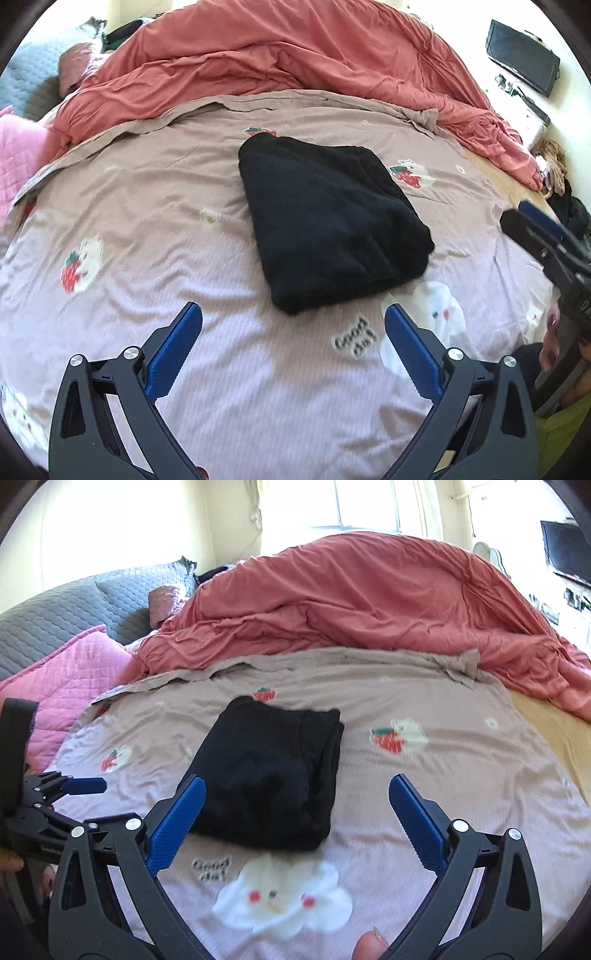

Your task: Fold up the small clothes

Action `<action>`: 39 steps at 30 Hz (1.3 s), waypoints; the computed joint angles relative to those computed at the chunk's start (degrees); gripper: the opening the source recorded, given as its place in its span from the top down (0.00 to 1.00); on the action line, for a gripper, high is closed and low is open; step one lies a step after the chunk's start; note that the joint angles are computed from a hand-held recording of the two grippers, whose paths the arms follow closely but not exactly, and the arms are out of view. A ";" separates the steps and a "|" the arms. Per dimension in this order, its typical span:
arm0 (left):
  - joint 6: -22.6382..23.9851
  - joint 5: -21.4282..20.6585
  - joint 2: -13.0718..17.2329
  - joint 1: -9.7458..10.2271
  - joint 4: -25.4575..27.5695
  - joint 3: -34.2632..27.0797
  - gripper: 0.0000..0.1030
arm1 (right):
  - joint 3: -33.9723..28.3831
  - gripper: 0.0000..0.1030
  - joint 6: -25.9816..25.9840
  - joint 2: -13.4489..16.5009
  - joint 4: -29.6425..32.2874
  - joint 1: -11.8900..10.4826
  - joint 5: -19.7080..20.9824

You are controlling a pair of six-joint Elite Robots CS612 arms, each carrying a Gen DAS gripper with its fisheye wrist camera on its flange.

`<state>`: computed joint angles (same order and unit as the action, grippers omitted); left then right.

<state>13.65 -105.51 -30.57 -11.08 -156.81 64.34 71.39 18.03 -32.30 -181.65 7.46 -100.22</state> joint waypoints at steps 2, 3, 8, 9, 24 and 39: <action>-0.49 -0.26 -1.02 0.40 -1.06 2.10 0.04 | 0.71 0.09 1.79 -0.71 2.77 0.40 -0.42; -0.99 0.03 -1.56 0.55 -2.14 3.37 0.04 | 1.14 0.09 2.35 -0.99 3.62 0.54 -0.35; -1.42 0.17 -2.51 1.06 -3.45 5.99 0.04 | 2.96 0.09 3.06 -1.95 6.45 1.24 -0.17; -1.42 0.14 -2.58 1.15 -3.48 6.20 0.04 | 3.06 0.09 2.86 -2.03 6.59 1.39 -0.44; -3.48 -1.19 -3.16 1.85 -3.59 6.92 0.04 | 4.38 0.09 2.35 -2.92 7.19 2.24 -2.82; -3.42 0.76 -3.01 1.57 -3.44 6.75 0.04 | 3.77 0.09 2.29 -2.60 8.92 2.41 -3.68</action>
